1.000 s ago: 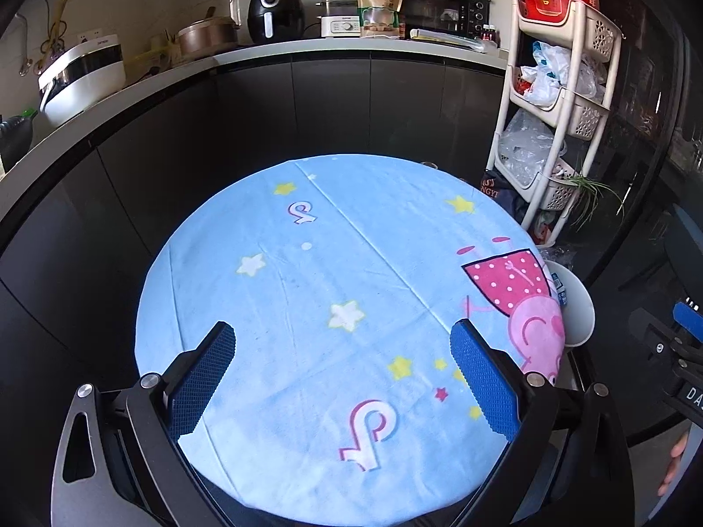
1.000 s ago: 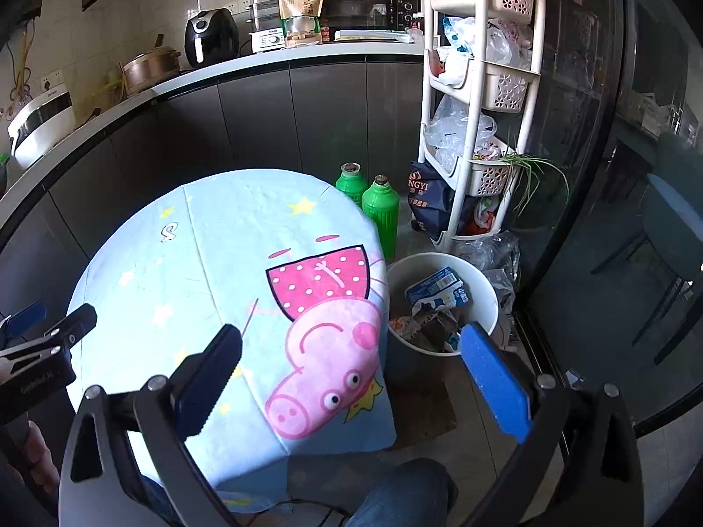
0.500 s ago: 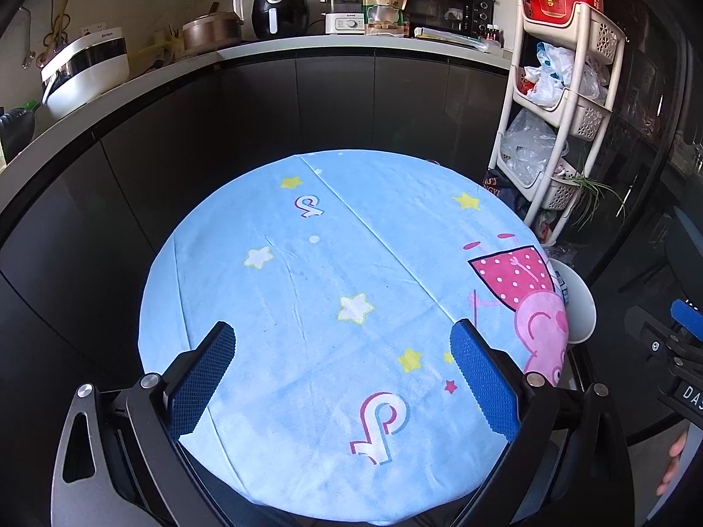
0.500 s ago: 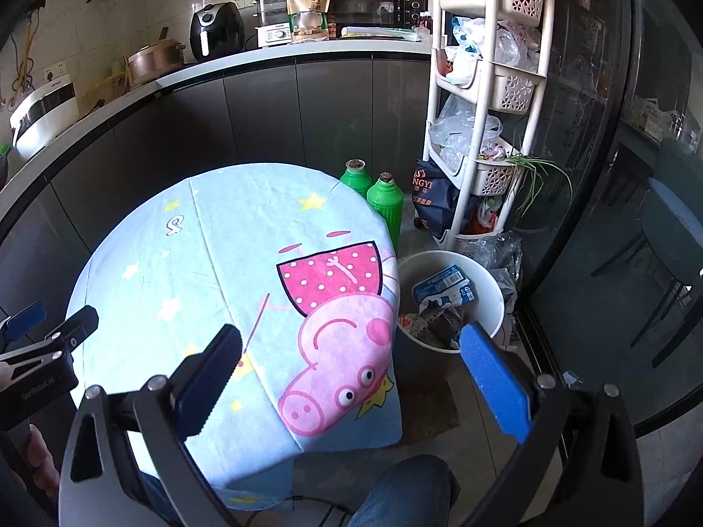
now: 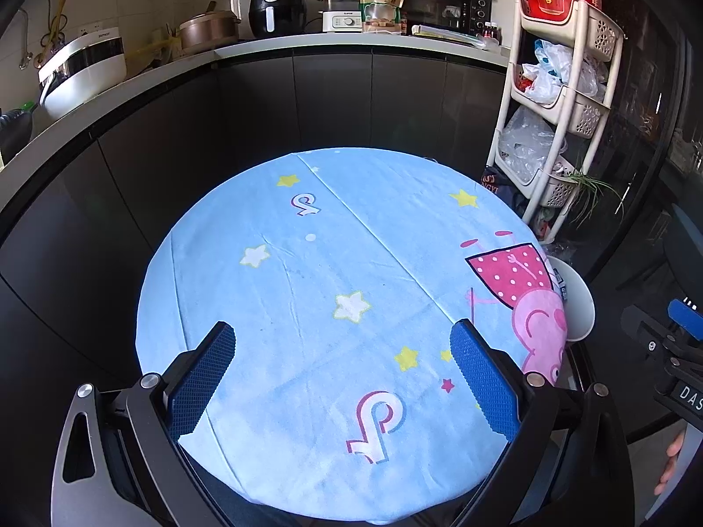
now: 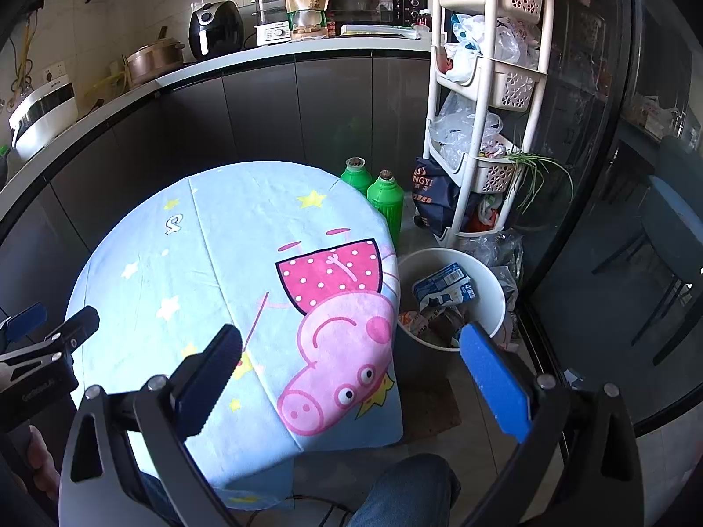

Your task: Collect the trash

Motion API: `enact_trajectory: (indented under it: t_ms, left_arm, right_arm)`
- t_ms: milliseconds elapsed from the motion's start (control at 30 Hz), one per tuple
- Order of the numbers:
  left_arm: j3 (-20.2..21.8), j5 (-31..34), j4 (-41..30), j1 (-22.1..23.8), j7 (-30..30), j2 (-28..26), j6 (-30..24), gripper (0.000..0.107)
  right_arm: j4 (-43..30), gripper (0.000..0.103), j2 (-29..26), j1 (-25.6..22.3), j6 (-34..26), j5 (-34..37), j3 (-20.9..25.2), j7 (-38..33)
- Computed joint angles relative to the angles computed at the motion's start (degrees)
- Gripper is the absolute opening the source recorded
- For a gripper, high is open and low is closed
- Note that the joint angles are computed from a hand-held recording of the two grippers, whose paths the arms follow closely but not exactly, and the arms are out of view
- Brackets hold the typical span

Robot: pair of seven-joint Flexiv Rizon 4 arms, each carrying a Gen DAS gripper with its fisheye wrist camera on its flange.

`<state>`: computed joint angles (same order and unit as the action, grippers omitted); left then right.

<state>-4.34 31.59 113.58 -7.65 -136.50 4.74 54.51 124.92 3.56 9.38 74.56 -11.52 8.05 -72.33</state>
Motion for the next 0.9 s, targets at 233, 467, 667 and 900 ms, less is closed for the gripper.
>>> enact_trajectory:
  t_ms: [233, 467, 667, 900]
  left_arm:
    - [-0.1, 0.0, 0.1, 0.0, -0.2, 0.1, 0.1, 0.095]
    - [-0.2, 0.3, 0.1, 0.0, -0.3, 0.2, -0.1, 0.095]
    - [-0.2, 0.3, 0.1, 0.0, -0.2, 0.2, -0.1, 0.095]
    - [-0.3, 0.3, 0.1, -0.1, -0.3, 0.2, -0.2, 0.095]
  right_arm:
    - [0.1, 0.1, 0.0, 0.0, 0.1, 0.3, -0.1, -0.4]
    - [0.1, 0.1, 0.0, 0.0, 0.0, 0.1, 0.0, -0.2]
    - [-0.1, 0.1, 0.0, 0.0, -0.1, 0.3, 0.0, -0.3]
    - [0.0, 0.1, 0.0, 0.0, -0.1, 0.3, 0.0, -0.2]
